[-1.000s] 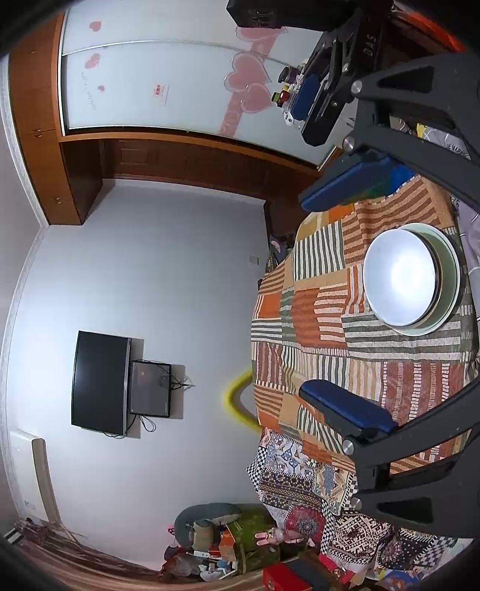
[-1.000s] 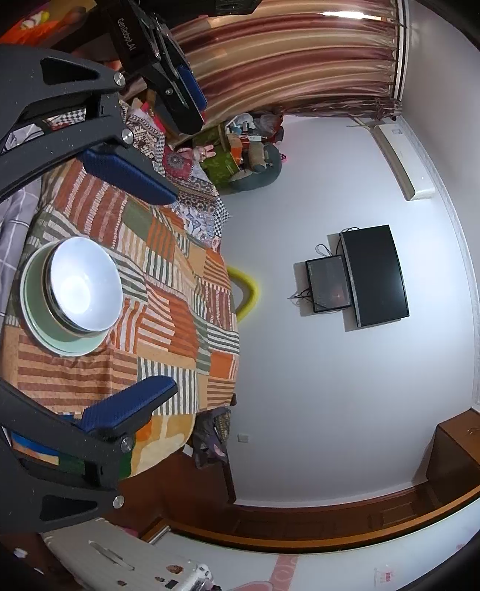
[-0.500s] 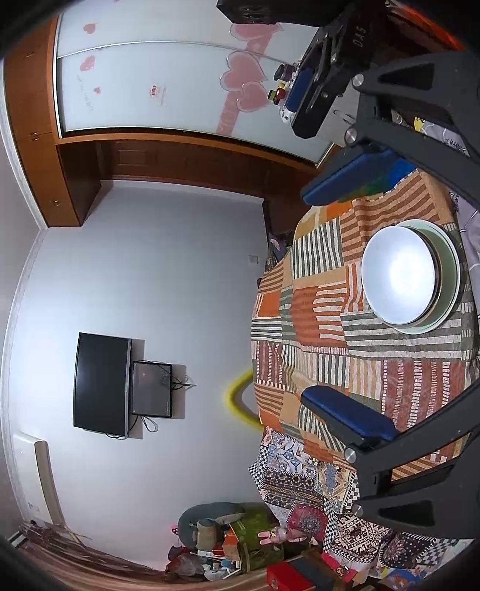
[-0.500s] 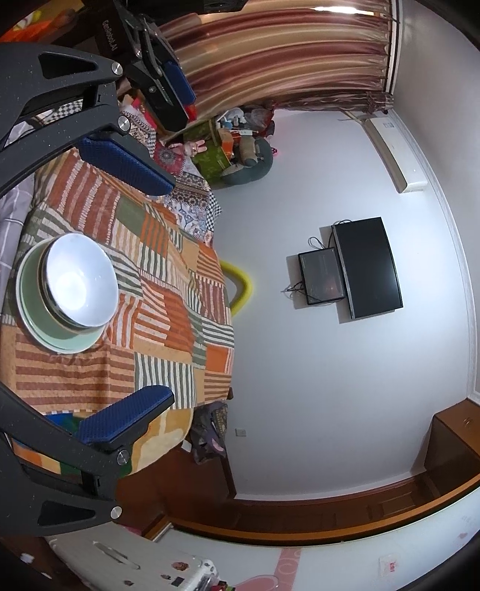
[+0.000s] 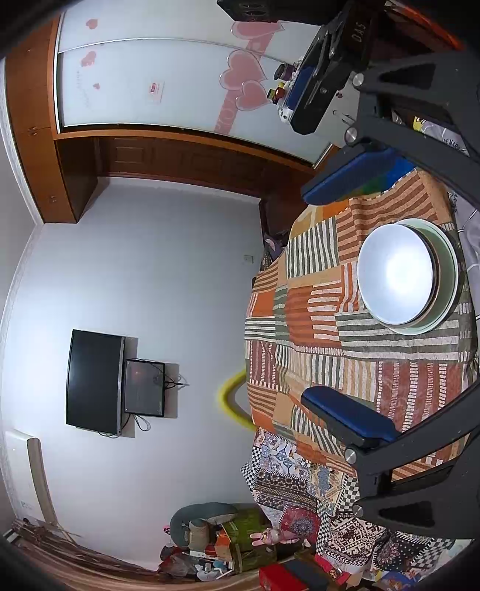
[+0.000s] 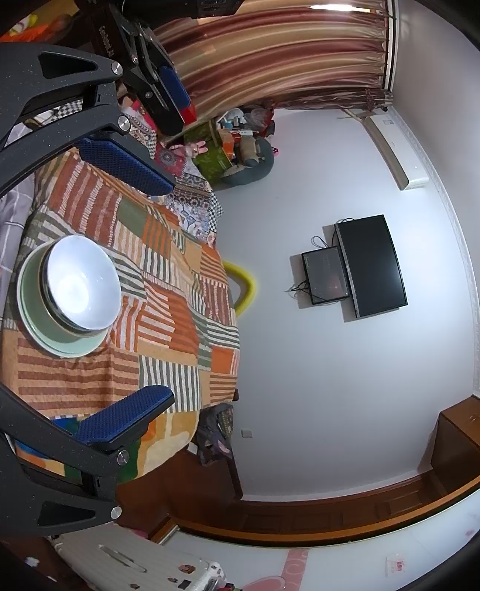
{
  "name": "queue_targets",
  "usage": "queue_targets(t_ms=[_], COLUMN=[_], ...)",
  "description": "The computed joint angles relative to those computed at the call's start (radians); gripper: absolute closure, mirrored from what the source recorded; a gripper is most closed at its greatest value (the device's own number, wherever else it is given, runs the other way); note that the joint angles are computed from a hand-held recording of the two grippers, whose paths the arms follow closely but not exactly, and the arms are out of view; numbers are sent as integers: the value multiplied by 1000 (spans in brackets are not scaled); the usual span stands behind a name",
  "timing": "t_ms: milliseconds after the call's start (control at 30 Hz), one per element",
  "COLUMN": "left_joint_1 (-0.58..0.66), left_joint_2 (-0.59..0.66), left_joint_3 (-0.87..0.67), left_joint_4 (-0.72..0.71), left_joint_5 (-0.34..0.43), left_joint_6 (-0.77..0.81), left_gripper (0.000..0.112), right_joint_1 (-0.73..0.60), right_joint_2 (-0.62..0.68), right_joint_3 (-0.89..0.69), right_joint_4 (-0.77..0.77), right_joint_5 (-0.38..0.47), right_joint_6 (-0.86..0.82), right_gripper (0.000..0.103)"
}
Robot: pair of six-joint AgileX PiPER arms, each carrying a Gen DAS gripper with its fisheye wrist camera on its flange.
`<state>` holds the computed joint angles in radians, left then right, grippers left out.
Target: Organize plates and bowls
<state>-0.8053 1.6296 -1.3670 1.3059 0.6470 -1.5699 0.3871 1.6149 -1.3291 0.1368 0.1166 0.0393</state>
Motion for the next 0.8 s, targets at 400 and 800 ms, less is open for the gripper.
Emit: queue_targets(t_ms=[400, 800], left_joint_1=[12, 23], left_joint_2=[-4, -8], left_joint_3=[6, 7], left_joint_4=[-14, -37], left_joint_5=[-30, -56], left_joint_6=[8, 32], left_gripper=[9, 9], right_joint_1=[-3, -7], right_joint_2=[2, 8], right_joint_3=[-4, -4], right_joint_4=[48, 93], right_joint_5=[5, 3], right_joint_6=[-49, -86], right_gripper=[1, 1])
